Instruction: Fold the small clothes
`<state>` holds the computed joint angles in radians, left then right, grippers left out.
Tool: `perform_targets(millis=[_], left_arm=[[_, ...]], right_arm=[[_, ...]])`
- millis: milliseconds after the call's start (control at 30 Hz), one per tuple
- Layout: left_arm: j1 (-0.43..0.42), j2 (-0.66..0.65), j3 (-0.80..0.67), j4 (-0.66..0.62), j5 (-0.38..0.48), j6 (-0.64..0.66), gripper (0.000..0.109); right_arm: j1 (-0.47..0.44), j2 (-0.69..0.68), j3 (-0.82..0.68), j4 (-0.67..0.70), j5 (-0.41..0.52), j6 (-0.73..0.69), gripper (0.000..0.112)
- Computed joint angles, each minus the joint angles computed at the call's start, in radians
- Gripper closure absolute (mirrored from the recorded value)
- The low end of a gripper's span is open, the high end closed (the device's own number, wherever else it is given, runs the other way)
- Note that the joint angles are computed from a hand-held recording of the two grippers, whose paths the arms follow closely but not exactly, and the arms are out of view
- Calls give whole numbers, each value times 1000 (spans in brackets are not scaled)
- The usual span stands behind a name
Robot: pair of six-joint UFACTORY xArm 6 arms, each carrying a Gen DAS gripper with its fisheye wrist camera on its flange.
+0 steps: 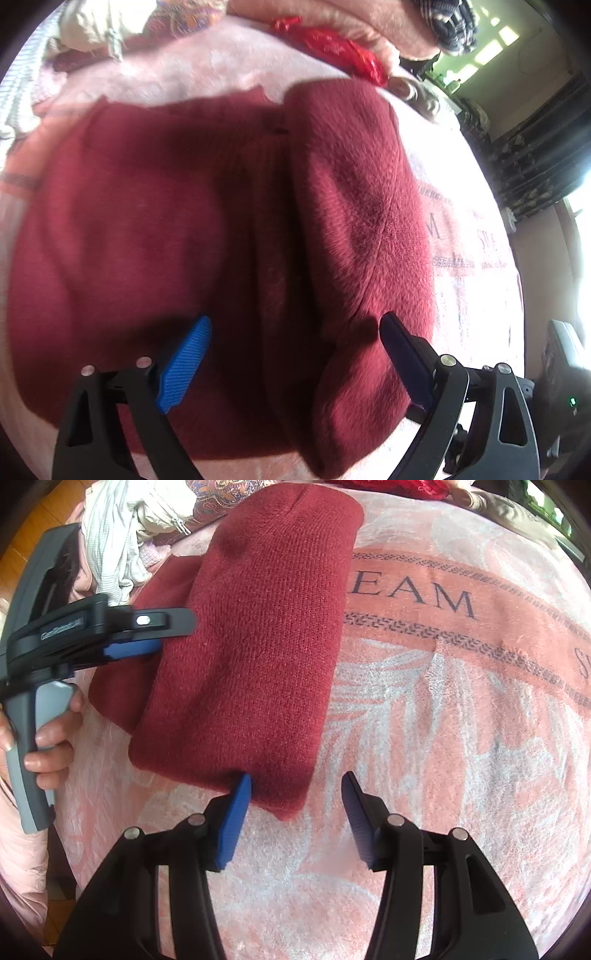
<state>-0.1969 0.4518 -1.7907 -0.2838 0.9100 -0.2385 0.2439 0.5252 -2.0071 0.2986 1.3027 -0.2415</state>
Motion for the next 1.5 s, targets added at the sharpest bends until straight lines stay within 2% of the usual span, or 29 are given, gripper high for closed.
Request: perform_targets(millis=[67, 267, 367, 400, 433, 533, 633, 733, 833, 967, 1033, 1167, 1300, 1367, 1433, 1500], left_arm=[[7, 0, 1, 6, 13, 2, 16], [19, 63, -73, -85, 48, 40, 16], [11, 105, -133, -66, 79, 37, 16], [8, 113, -146, -72, 78, 42, 20], [8, 114, -146, -87, 69, 55, 41], [9, 116, -158, -129, 73, 64, 75], [13, 79, -108, -157, 29, 63, 86], [33, 9, -12, -263, -36, 111, 89], [71, -65, 56, -312, -43, 166, 89], [127, -138, 82, -258, -15, 185, 89], [170, -166, 83, -237, 26, 207, 89], [230, -187, 94, -140, 68, 223, 89], [301, -181, 137, -113, 55, 212, 89], [309, -169, 162, -97, 35, 200, 89], [299, -145, 167, -46, 51, 184, 87], [283, -155, 214, -18, 9, 181, 85]], right_arm=[[-1, 1, -1, 0, 3, 0, 61], [0, 3, -2, 3, 6, 0, 61], [3, 14, -19, -1, 16, 5, 61], [3, 15, -21, 0, 18, 7, 61], [1, 15, -22, 4, 19, 9, 61], [-3, 23, -39, 12, 26, 13, 61], [-4, 5, -28, 20, 22, 10, 61], [-11, -25, -7, 48, 25, -6, 61], [-17, -63, 17, 79, 25, -34, 60], [-31, -85, 24, 128, 45, -48, 59], [-24, -84, 23, 129, 41, -48, 59], [-4, -58, -5, 147, 55, -46, 59], [17, -33, -33, 140, 65, -35, 59], [26, -18, -50, 133, 67, -20, 59], [35, 18, -91, 134, 75, 0, 59], [45, 56, -137, 141, 91, 18, 59]])
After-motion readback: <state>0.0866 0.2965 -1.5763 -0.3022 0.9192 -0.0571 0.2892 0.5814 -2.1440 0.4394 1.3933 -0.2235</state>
